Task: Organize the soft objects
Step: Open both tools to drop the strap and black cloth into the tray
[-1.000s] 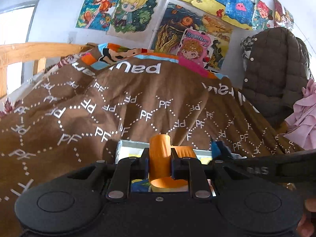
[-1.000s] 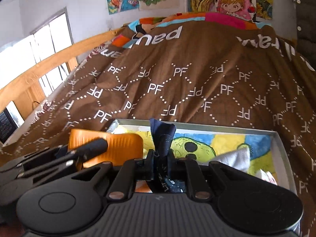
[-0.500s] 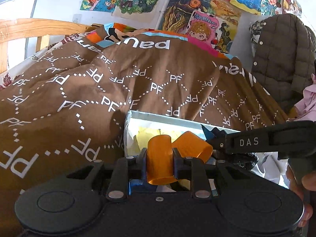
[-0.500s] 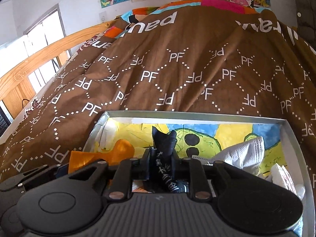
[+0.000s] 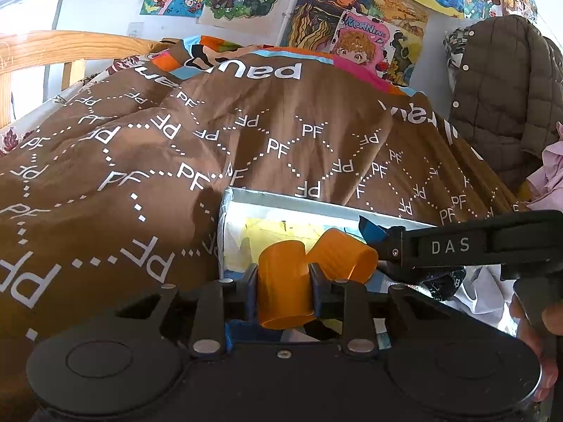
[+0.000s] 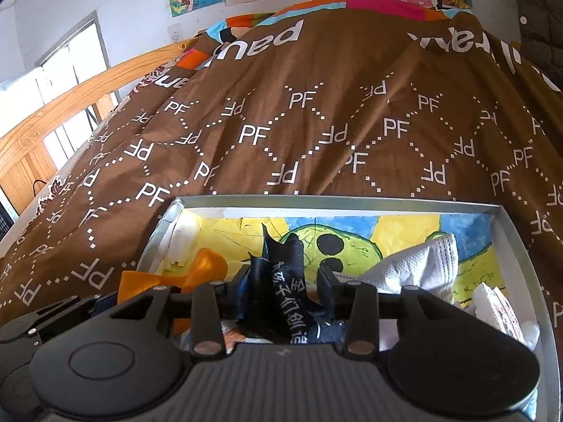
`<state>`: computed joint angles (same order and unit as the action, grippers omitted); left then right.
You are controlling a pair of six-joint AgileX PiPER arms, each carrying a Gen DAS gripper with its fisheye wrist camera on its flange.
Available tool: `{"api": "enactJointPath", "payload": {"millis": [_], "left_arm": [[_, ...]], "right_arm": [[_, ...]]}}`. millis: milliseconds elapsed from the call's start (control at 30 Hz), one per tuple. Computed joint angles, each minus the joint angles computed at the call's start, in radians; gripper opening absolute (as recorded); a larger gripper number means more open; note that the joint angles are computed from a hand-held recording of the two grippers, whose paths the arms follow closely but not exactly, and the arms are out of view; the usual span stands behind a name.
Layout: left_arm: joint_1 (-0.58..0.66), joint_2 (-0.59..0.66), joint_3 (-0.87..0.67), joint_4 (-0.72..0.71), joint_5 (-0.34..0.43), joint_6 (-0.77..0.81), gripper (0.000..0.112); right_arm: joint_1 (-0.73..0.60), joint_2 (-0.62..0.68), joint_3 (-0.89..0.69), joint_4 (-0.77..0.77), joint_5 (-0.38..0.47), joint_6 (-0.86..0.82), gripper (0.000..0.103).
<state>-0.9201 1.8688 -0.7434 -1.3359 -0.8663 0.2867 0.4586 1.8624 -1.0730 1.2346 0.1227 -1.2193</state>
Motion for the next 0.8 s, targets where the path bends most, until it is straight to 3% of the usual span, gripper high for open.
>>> {"api": "enactJointPath", "payload": {"millis": [267,433,600,800], "left_arm": [[-0.008,-0.007,0.006,-0.016,-0.002,0.002,0.037],[-0.026,-0.017,0.014,-0.037,-0.015,0.019,0.053],[-0.052,-0.031,0.034,-0.026,-0.034,0.011,0.063],[-0.098,-0.043,0.033,-0.078,-0.078,0.052,0.076]], "right_arm": [[-0.004,-0.02,0.017,0.064,-0.011,-0.083,0.066],[-0.016,-0.044,0.035,0.145,-0.004,-0.159,0.075],[-0.027,-0.08,0.062,0.242,0.006,-0.262,0.084],[-0.043,-0.128,0.092,0.254,0.005,-0.266,0.092]]}}
